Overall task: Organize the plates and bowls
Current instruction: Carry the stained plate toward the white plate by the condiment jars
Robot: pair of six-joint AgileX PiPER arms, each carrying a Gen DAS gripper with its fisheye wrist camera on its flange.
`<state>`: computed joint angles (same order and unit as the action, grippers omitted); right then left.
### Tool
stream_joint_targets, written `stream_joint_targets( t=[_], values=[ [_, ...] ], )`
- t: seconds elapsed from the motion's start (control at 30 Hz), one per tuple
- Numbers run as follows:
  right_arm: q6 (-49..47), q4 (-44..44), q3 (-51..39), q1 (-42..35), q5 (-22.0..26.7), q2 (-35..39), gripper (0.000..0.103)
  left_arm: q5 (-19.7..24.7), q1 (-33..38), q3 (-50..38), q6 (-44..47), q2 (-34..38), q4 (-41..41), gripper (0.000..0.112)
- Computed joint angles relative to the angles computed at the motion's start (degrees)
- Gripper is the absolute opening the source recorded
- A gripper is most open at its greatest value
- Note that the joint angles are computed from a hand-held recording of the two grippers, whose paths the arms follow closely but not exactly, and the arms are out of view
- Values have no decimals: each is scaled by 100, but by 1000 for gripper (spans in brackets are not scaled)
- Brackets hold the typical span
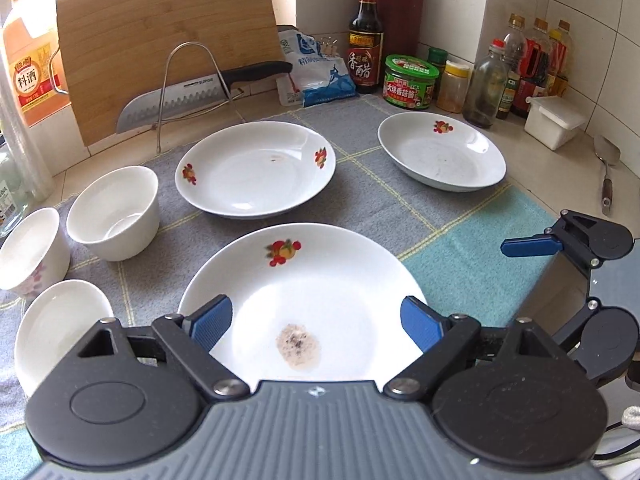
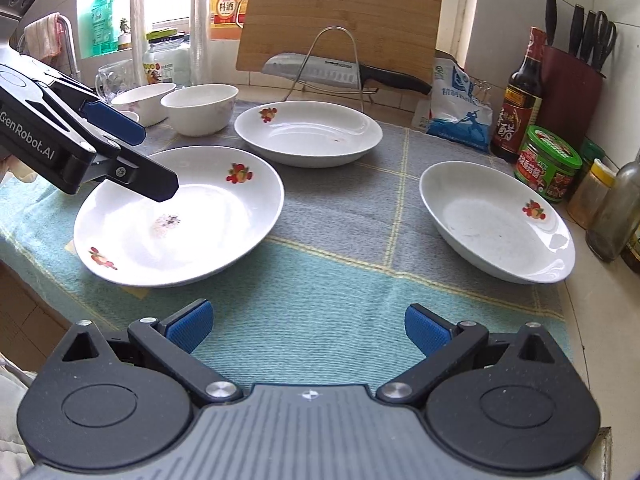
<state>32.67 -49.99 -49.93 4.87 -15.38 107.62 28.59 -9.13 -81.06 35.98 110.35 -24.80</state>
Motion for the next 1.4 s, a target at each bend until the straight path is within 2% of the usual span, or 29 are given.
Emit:
stream_joint_targets(
  t=[0.23,0.43,0.67,0.83,1.1,1.23,1.4],
  values=[
    [-793,962,98,585,187,4,103,-21,379,394,673,-201,-456,91],
    [-563,665,-61,772,112,223,103,-23,571,468,711,-240,-529,91],
    [-173,-33,-312,772,-178,567,103,-16,600,227,53,-80,94,91],
    [339,-562,-460,685,-437,763,103,293,642,-180,-150,172,258,91],
    [83,-563,-595,601,-792,975,103,932,583,-1208,-234,797,497,91],
    [-182,-234,-667,632,-885,1088,103,1256,538,-1947,-190,1288,588,91],
    [-573,126,-612,605,-1116,1171,103,2102,498,-3266,-359,2093,825,90]
  ],
)
